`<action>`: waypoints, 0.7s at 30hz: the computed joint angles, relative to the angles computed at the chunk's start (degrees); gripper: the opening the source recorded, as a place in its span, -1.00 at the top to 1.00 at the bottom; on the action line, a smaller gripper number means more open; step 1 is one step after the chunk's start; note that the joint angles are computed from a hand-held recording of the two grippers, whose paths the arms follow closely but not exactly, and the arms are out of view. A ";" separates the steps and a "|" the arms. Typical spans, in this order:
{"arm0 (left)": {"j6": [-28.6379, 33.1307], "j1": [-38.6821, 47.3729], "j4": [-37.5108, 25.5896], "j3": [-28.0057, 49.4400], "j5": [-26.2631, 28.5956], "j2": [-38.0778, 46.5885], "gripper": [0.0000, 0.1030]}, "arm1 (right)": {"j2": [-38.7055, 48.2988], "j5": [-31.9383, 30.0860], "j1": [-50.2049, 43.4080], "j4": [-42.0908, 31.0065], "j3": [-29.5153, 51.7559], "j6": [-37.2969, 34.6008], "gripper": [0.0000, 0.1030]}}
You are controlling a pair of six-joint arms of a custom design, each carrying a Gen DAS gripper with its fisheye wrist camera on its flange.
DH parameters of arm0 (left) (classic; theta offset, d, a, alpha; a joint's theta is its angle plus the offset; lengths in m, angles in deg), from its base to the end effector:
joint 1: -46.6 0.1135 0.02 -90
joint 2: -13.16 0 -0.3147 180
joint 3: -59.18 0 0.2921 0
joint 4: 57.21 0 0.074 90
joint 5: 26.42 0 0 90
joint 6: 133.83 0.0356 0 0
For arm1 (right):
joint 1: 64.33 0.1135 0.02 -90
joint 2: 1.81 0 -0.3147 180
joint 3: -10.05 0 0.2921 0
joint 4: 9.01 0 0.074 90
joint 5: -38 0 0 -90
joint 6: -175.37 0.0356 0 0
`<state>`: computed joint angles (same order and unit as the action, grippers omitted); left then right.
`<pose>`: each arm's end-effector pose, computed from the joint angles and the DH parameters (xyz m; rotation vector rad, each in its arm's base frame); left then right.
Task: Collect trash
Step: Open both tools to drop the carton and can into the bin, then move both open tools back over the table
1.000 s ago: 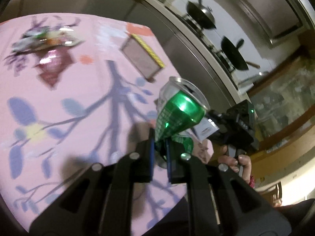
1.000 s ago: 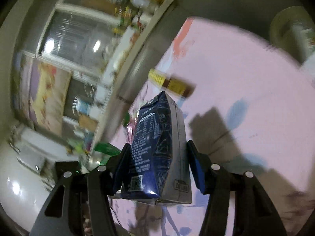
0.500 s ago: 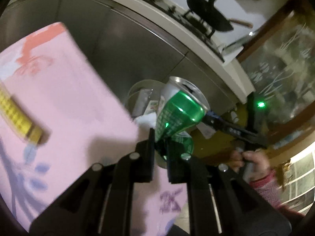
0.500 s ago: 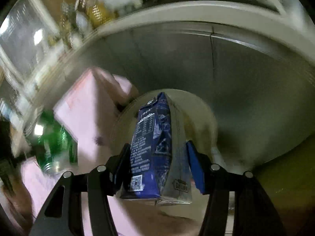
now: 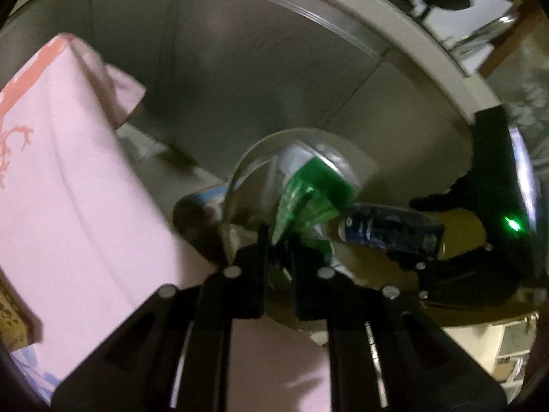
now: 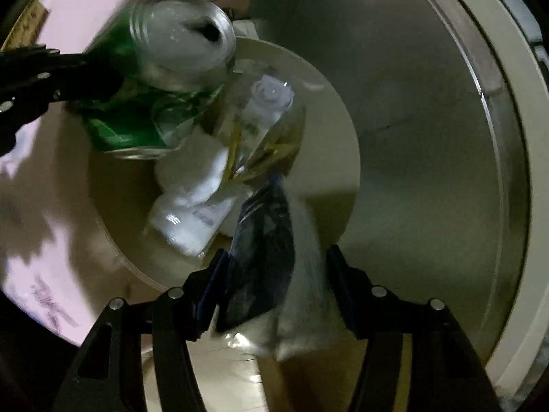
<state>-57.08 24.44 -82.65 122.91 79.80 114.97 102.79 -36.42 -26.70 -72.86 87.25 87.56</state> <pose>0.3320 -0.1460 0.1445 0.3035 2.7164 -0.5663 0.2880 0.2100 0.1753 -0.9305 2.8973 -0.4027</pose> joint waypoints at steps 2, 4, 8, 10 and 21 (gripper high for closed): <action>-0.78 0.21 -0.43 0.56 0.09 0.90 0.55 | -0.95 -0.33 -0.15 1.77 -0.67 1.37 -0.13; -1.14 0.77 0.13 -0.27 0.61 -0.14 0.50 | -3.01 -2.60 -1.23 3.85 -1.74 3.00 -0.13; -1.91 1.94 1.17 -3.72 2.94 -5.54 0.49 | -10.50 -6.55 -3.37 10.15 -5.39 7.23 -0.13; -2.21 2.65 1.87 -6.58 4.24 -10.02 0.49 | -17.38 -9.59 -3.95 16.15 -9.63 10.93 -0.13; 1.93 6.80 -5.15 -26.31 -1.20 -46.80 0.49 | -41.91 -0.36 14.82 61.96 -37.76 39.39 -0.13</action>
